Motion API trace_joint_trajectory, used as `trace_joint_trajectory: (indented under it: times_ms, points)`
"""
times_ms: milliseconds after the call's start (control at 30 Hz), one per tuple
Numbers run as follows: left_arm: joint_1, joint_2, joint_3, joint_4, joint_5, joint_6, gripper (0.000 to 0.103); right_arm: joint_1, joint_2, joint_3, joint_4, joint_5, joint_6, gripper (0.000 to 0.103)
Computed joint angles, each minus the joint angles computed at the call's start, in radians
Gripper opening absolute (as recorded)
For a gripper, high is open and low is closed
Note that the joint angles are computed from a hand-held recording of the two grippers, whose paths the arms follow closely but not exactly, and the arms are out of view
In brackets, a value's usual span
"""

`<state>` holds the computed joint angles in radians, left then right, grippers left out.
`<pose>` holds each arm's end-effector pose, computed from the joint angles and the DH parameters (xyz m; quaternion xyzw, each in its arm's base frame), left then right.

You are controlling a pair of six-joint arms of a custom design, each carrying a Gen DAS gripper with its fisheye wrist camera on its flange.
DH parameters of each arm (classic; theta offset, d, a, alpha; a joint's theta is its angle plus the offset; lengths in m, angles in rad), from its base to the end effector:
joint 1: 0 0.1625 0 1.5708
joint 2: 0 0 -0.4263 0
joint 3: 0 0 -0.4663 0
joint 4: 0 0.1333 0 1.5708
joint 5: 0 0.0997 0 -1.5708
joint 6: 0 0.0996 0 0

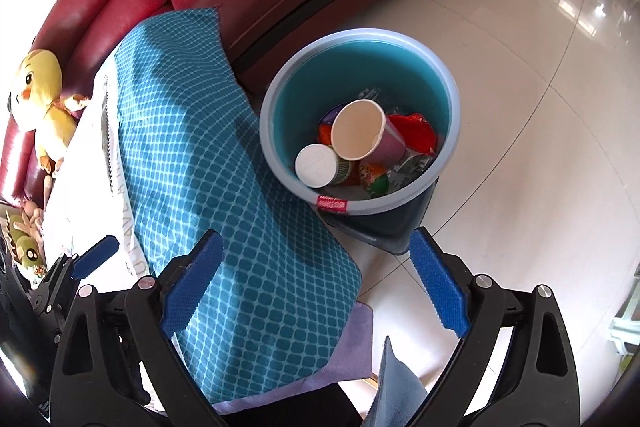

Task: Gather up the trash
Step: 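Return both open tools from the bucket to the bed, then grasp the lime-green lid with the left tool while the right tool grasps the clear plastic bag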

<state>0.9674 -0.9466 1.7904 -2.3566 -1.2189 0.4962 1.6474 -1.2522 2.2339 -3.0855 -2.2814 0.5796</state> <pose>-0.2326 -0.6330 0.0609 0.5186 0.8365 0.0191 0.1762 0.1077 -0.5101 0.1653 -0.3138 -0.8532 0.3419 0.2381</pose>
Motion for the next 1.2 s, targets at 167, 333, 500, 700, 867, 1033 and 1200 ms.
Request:
trace_joint_trajectory:
  times_ms: [167,333,500,700,867,1033,1200]
  points:
    - [0.027,-0.046,0.022,-0.002,0.001,0.000,0.097,0.038,0.048,-0.036,0.034,-0.007,0.019,0.090]
    - [0.069,-0.100,0.042,-0.002,0.021,-0.004,0.097,0.078,0.116,-0.091,0.075,0.000,0.017,0.090]
    - [0.137,-0.167,0.055,-0.006,0.065,-0.005,0.098,0.119,0.201,-0.173,0.132,0.020,-0.009,0.090]
    - [0.224,-0.225,0.033,0.002,0.114,-0.017,0.098,0.157,0.310,-0.279,0.205,0.058,-0.023,0.090]
    - [0.285,-0.281,0.026,0.004,0.144,0.000,0.098,0.193,0.397,-0.368,0.270,0.074,-0.043,0.090]
    - [0.334,-0.313,0.027,-0.001,0.194,0.026,0.098,0.216,0.470,-0.435,0.299,0.111,-0.060,0.090]
    - [0.377,-0.338,0.028,-0.002,0.229,0.051,0.098,0.237,0.534,-0.503,0.352,0.144,-0.072,0.090]
